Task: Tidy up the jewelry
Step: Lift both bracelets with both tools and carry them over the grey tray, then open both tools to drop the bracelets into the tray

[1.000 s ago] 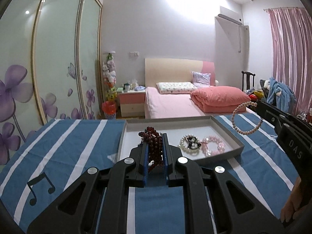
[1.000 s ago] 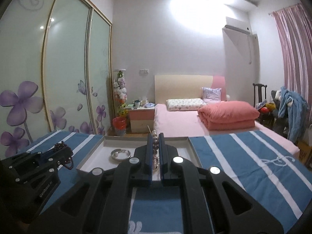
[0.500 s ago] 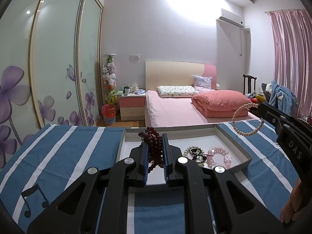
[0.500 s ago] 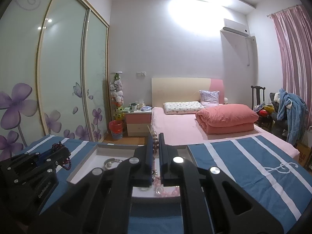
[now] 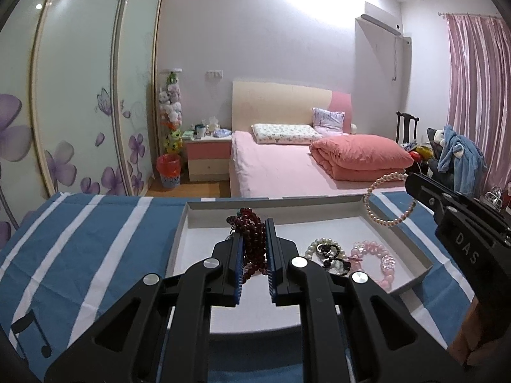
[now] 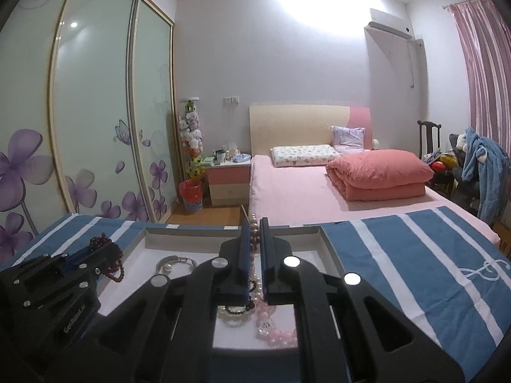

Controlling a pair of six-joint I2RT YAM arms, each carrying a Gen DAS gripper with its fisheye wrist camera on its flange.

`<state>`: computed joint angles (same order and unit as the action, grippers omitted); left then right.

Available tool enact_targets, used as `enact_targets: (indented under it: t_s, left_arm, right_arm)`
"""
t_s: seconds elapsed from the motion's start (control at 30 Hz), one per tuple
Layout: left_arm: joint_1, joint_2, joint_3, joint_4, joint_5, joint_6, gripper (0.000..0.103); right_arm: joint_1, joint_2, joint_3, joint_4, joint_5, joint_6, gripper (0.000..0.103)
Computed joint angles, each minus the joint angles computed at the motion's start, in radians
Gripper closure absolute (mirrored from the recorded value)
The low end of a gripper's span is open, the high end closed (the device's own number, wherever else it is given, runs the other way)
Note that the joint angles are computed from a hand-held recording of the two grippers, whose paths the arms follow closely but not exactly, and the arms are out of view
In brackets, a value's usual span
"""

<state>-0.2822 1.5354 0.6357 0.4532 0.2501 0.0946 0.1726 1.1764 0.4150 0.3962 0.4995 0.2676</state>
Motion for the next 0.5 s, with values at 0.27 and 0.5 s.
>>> enact_targets:
  t_s: [0.27, 0.5]
  left_arm:
    - [-0.005, 0.08, 0.067, -0.037, 0.004, 0.012, 0.09]
    - [-0.013, 0.122, 0.115, -0.082, 0.005, 0.018, 0.09]
  right_arm:
    - [-0.1, 0.14, 0.074, 0.011, -0.149, 0.027, 0.096]
    - [-0.135, 0.216, 0.114, -0.011, -0.224, 0.061, 0.096]
